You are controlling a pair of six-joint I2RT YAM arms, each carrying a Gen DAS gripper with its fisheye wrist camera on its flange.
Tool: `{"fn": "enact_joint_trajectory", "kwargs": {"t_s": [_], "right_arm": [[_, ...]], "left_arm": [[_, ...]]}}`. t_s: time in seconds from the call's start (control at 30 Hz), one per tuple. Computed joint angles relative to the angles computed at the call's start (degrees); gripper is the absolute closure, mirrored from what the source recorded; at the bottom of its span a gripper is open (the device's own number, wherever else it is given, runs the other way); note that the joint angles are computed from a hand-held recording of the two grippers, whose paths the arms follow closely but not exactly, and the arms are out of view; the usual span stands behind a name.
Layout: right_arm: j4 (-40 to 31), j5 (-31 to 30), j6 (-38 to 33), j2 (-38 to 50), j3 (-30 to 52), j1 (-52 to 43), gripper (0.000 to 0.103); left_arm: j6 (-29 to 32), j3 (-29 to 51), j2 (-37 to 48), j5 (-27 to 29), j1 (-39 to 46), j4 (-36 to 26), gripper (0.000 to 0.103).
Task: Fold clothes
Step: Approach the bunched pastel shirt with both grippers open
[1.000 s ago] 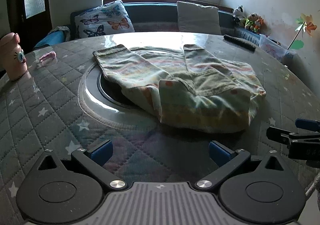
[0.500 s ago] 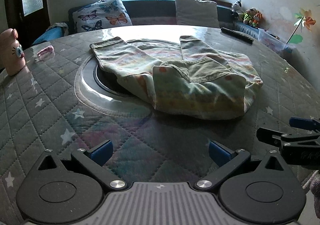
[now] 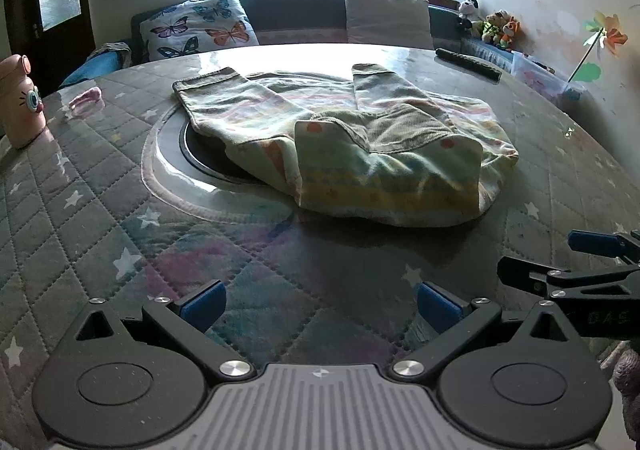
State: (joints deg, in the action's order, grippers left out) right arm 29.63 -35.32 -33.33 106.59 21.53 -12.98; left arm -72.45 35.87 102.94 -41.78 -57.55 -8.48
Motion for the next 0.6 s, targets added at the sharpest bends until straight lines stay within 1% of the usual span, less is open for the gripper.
{"fn": "enact_joint_trajectory", "kwargs": {"t_s": [0.6], "right_arm": [[-0.11,0.22,-0.30,0.13,-0.12,0.34,0.000]], "left_arm": [[-0.09,0.99,0.43,0.36,-0.61,-1.10,0.000]]}}
